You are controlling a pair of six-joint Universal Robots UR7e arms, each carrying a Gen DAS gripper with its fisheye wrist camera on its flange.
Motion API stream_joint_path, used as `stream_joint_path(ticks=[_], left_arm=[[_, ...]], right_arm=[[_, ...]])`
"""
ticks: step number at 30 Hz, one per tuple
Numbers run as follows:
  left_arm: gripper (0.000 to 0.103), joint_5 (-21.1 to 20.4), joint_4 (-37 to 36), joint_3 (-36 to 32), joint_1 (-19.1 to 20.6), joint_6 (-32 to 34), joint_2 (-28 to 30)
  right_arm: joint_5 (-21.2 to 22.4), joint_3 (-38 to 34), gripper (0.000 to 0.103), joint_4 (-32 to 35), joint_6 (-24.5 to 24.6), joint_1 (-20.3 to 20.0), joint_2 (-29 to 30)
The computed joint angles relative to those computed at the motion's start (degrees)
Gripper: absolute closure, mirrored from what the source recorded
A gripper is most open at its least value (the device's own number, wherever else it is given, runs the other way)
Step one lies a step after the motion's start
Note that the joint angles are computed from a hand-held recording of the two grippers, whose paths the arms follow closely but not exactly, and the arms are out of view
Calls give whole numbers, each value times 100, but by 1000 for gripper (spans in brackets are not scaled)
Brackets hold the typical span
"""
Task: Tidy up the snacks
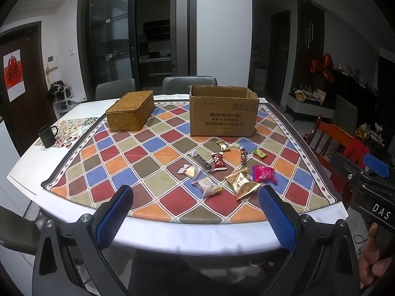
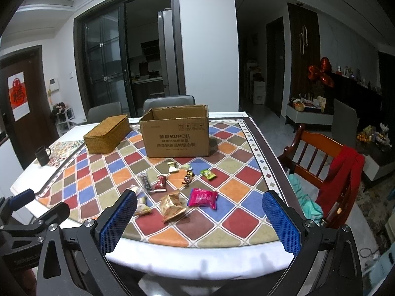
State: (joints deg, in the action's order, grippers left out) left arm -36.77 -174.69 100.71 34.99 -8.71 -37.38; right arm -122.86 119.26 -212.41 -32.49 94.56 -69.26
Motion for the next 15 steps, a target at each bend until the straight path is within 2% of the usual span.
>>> stream_joint_path(ticks=[2, 5, 7, 10, 15], left_arm=[[0, -32, 4, -36, 17, 12, 25], [0, -44, 6, -64, 24, 8, 51], [0, -35, -8, -32, 17, 9, 33], [0, -75, 65, -135, 71, 12, 97], [0, -123, 271, -376, 196, 40, 252]], right_arm=[[42, -18, 0, 22, -24, -64, -19], [-101, -149, 0, 181, 23, -35, 22], [-382, -219, 0, 454, 54, 49, 36], [-469, -263, 0, 371, -48, 73, 136], [-224, -339, 0, 269, 88, -54, 262]])
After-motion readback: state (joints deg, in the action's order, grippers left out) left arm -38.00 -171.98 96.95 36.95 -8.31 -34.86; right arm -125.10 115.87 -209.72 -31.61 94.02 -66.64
